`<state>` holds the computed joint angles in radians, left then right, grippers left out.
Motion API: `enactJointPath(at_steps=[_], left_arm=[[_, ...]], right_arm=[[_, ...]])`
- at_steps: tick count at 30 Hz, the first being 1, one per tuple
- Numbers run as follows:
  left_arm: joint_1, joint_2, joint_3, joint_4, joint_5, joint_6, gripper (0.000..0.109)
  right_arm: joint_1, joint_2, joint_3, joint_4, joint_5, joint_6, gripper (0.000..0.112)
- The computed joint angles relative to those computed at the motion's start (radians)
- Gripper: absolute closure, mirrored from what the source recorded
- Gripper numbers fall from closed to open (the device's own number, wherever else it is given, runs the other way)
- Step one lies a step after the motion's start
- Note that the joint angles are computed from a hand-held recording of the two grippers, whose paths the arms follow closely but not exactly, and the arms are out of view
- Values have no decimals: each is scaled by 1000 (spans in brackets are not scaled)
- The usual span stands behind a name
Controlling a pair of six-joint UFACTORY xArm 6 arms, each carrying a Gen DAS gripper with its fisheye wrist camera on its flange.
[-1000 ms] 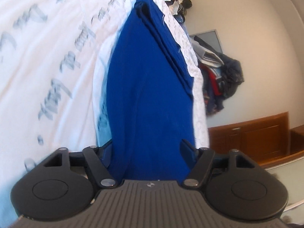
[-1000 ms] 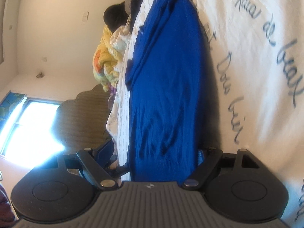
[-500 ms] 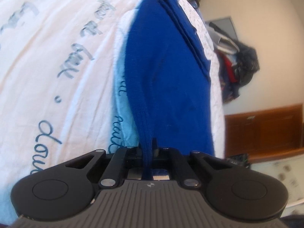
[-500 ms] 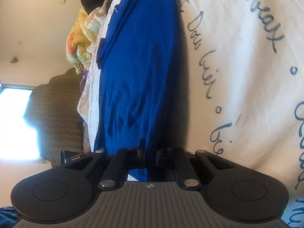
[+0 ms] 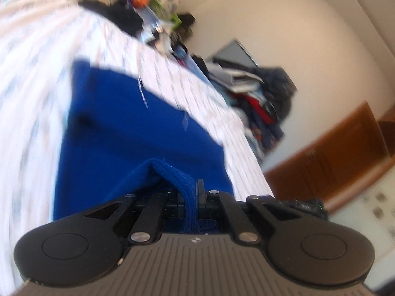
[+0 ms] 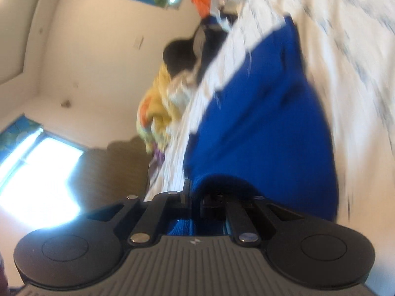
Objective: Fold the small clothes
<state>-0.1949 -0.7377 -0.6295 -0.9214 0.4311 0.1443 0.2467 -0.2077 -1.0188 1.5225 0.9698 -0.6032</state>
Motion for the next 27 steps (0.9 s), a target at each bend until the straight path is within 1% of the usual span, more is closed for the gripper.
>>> enactJointPath(at_steps=[2, 3, 5, 8, 9, 10, 11, 12, 13, 14, 15, 16, 17, 19, 20, 22, 23, 24, 25, 26, 27], left_arm=[[28, 163, -118, -35, -41, 56, 105], [48, 241, -184, -38, -46, 61, 105], [70, 371, -298, -42, -60, 85, 105], [95, 534, -442, 48, -92, 33, 104], [94, 582, -476, 110, -121, -4, 103], [97, 635, -510, 204, -151, -83, 103], [105, 677, -540, 270, -169, -131, 98], [110, 698, -554, 300, -179, -137, 89], [115, 711, -563, 336, -176, -165, 57], [123, 718, -570, 393, -162, -235, 21], [121, 702, -545, 427, -190, -287, 13], [111, 678, -504, 440, -259, -298, 12], [109, 643, -464, 496, -292, -340, 12], [126, 547, -371, 698, -284, -508, 11], [135, 484, -316, 802, -263, -579, 11], [145, 359, -215, 1012, -180, -710, 12], [140, 290, -158, 1100, -135, -764, 14], [129, 218, -98, 1146, -89, -793, 15], [118, 156, -44, 1151, -54, -798, 15], [109, 106, 0, 1113, -23, -776, 16], [105, 64, 38, 1067, -1, -758, 17]], right_arm=[[15, 156, -156, 31, -53, 8, 106], [22, 232, -238, 26, -86, 28, 106], [26, 376, -398, 23, -124, 87, 106], [28, 561, -614, 2, -173, 186, 106], [35, 613, -678, -10, -196, 217, 103], [46, 670, -748, -37, -229, 261, 103], [48, 721, -810, -71, -240, 315, 96], [53, 771, -872, -117, -250, 379, 75], [62, 801, -913, -182, -278, 446, 60], [84, 837, -963, -240, -339, 493, 32], [91, 839, -971, -272, -359, 509, 26], [98, 829, -966, -292, -370, 499, 27], [111, 810, -947, -304, -390, 468, 27], [126, 696, -813, -282, -414, 344, 27], [135, 636, -742, -318, -435, 313, 27], [153, 492, -568, -472, -488, 310, 27], [160, 425, -480, -559, -508, 335, 27], [162, 375, -412, -626, -509, 361, 27], [158, 315, -336, -713, -485, 410, 27], [154, 270, -277, -768, -465, 440, 27], [152, 230, -221, -781, -455, 443, 27]])
